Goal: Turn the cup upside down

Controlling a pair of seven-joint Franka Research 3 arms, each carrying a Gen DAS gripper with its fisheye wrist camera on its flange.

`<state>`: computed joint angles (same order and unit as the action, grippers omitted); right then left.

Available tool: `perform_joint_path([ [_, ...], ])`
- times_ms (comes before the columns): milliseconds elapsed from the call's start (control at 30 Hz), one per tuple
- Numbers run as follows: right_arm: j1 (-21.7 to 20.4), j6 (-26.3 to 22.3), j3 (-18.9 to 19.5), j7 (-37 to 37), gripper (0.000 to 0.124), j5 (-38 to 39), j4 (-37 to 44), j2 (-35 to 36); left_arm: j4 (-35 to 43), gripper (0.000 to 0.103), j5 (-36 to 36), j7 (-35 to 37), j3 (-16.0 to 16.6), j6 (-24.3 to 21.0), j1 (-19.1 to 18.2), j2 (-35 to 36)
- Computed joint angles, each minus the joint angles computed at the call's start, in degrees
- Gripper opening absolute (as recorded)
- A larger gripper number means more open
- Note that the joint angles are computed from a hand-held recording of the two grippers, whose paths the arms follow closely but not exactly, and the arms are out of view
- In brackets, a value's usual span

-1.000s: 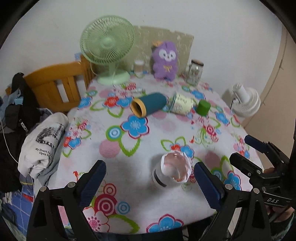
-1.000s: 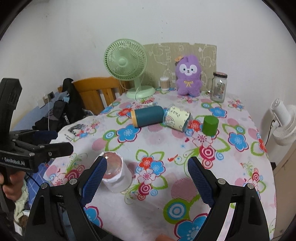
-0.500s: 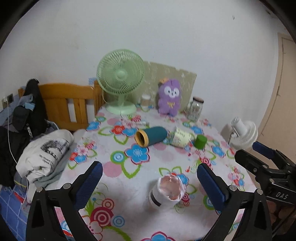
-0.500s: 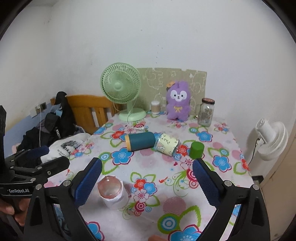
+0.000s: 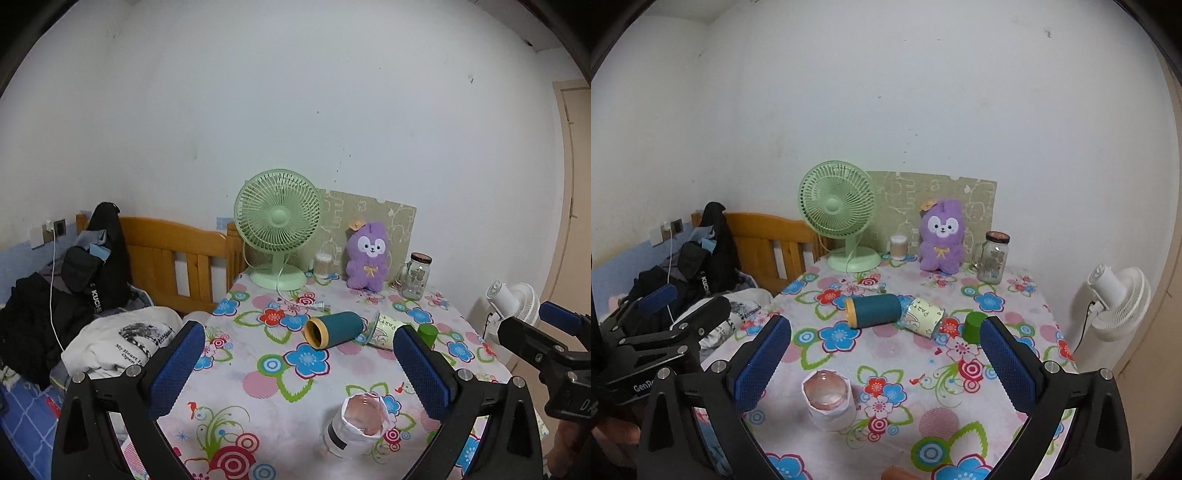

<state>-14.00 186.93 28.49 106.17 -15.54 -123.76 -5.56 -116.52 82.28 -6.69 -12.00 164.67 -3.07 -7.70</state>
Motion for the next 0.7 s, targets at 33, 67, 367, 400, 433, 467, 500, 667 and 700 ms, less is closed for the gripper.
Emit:
perform_joint_path([
  [33, -2.15, -0.07, 1.84, 1.15, 0.103, -0.79, -0.06, -0.26, -0.11, 0.103, 0.08, 0.0, -0.12, -0.28, -0.08, -0.13],
  [67, -4.59, -0.04, 4.0, 2.35, 0.103, -1.72, -0.18, -0.58, -0.18, 0.103, 0.12, -0.05, -0.2, -0.46, -0.15, -0.15],
  [367, -15.24, 2.18, 13.96, 1.82, 0.103, 0.84, -1.87, -3.06, 0.28, 0.103, 8.05, -5.58, -0.75, -2.68, -1.18, -0.53],
  [400, -14.94, 2.13, 13.78, 1.17, 0.103, 1.54, -1.94, -3.12, 0.34, 0.103, 8.08, -5.66, -0.6, -2.41, -1.31, -0.47],
  [433, -14.67, 2.17, 13.64, 0.54, 0.103, 2.25, -2.03, -3.13, 0.41, 0.103, 7.99, -5.63, -0.5, -2.28, -1.42, -0.39],
  [467, -13.79, 2.1, 12.93, -0.2, 0.103, 2.93, -2.13, -3.11, 0.47, 0.103, 7.99, -5.59, -0.46, -2.3, -1.52, -0.34],
  [500, -13.99, 1.97, 13.28, -0.79, 0.103, 3.62, -2.08, -3.16, 0.51, 0.103, 8.24, -5.72, -0.51, -2.58, -1.64, -0.33],
  [667, -13.31, 1.76, 13.1, -3.75, 0.103, 7.34, -2.3, -3.32, 0.53, 0.103, 8.77, -6.46, -0.48, -3.26, -1.99, -0.44],
  [700, -13.62, 1.75, 13.48, -4.32, 0.103, 8.01, -2.23, -3.2, 0.52, 0.103, 8.79, -6.49, -0.44, -3.27, -2.02, -0.44],
])
